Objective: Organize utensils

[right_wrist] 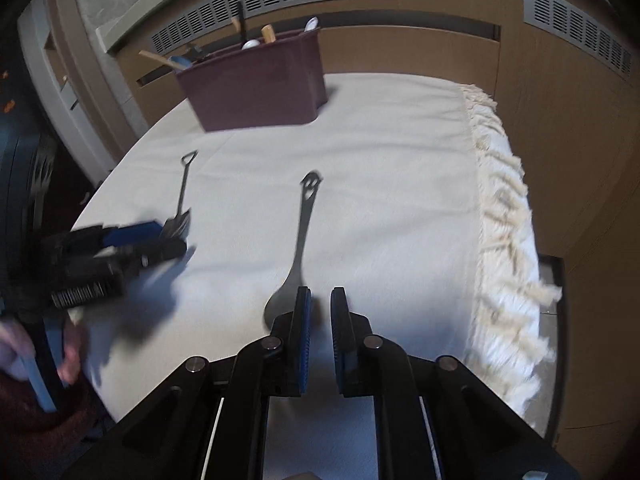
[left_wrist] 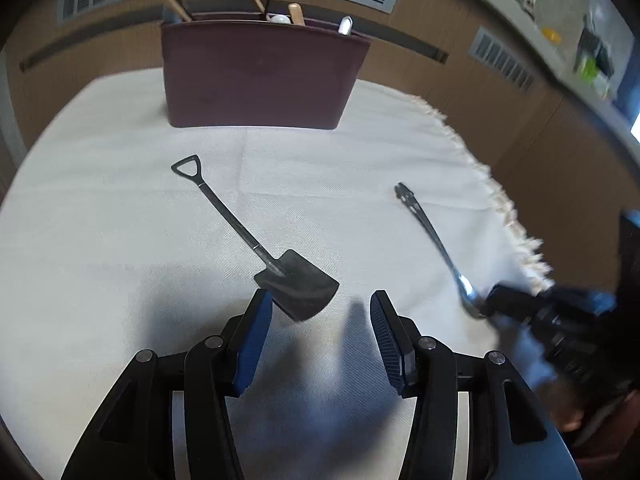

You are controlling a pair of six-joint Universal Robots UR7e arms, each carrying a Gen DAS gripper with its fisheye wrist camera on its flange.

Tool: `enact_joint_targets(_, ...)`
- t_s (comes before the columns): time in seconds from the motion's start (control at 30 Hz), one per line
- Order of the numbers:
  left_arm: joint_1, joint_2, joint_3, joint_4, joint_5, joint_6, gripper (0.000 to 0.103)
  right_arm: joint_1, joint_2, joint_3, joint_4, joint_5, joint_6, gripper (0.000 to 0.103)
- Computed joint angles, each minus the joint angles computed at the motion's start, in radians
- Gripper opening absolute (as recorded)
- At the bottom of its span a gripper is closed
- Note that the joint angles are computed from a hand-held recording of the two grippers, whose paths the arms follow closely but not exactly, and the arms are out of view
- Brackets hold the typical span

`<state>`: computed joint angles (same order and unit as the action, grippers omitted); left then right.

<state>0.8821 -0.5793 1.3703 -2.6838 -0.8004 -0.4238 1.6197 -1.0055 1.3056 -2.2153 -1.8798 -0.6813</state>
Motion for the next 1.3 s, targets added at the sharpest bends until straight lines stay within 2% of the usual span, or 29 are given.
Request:
enact_joint_targets(0.1, 0.0, -0.033, 0.022, -0.025, 0.0, 0.055, 0.051, 0.005, -0.047, 0.088, -0.044, -0.02, -0.058, 0.011)
enact_joint_targets(0.2, 0.013, -0.035, -0.028, 0.006, -0.029, 0.118, 0.051, 0.01, -0.072, 0.152, -0.13, -0.034, -0.102, 0.011)
enact_joint_targets(0.27, 0.04, -0.008, -0.115, 0.034, -0.105, 0.198, 0.051, 0.012, -0.068, 0.153, -0.141, -0.038, -0.1, 0.011)
enact_joint_targets(0.37, 0.085, 0.052, -0.259, 0.115, -0.164, 0.262, 0.051, 0.013, -0.051, 0.12, -0.103, -0.036, -0.052, 0.011)
enact_joint_targets(0.4, 0.103, 0.077, -0.317, 0.161, -0.179, 0.269, 0.051, 0.016, -0.045, 0.105, -0.082, -0.044, -0.037, 0.011)
enact_joint_targets(0.5, 0.136, 0.099, -0.389, 0.261, -0.219, 0.239, 0.051, 0.025, -0.039, 0.083, -0.033, -0.065, -0.016, 0.011)
enact_joint_targets(0.57, 0.144, 0.084, -0.37, 0.281, -0.226, 0.22, 0.05, 0.027, -0.047, 0.091, -0.037, -0.065, -0.01, 0.011)
enact_joint_targets(0.77, 0.137, -0.1, -0.062, 0.163, -0.287, 0.143, 0.05, 0.034, -0.055, 0.119, -0.059, -0.084, -0.017, 0.012)
enact_joint_targets(0.87, 0.105, -0.163, 0.048, 0.172, -0.255, 0.13, 0.05, 0.031, -0.049, 0.106, -0.04, -0.073, -0.001, 0.012)
enact_joint_targets(0.97, 0.059, -0.158, 0.065, 0.245, -0.187, 0.219, 0.05, 0.026, -0.046, 0.101, -0.038, -0.06, 0.006, 0.012)
enact_joint_targets(1.03, 0.036, -0.124, 0.045, 0.229, -0.133, 0.299, 0.05, 0.025, -0.047, 0.105, -0.046, -0.056, 0.001, 0.012)
enact_joint_targets(1.13, 0.029, -0.045, -0.046, 0.21, -0.08, 0.383, 0.05, 0.026, -0.049, 0.11, -0.053, -0.055, -0.007, 0.012)
enact_joint_targets(1.3, 0.05, 0.069, -0.239, 0.337, -0.045, 0.409, 0.05, 0.021, -0.058, 0.119, -0.059, -0.045, -0.007, 0.012)
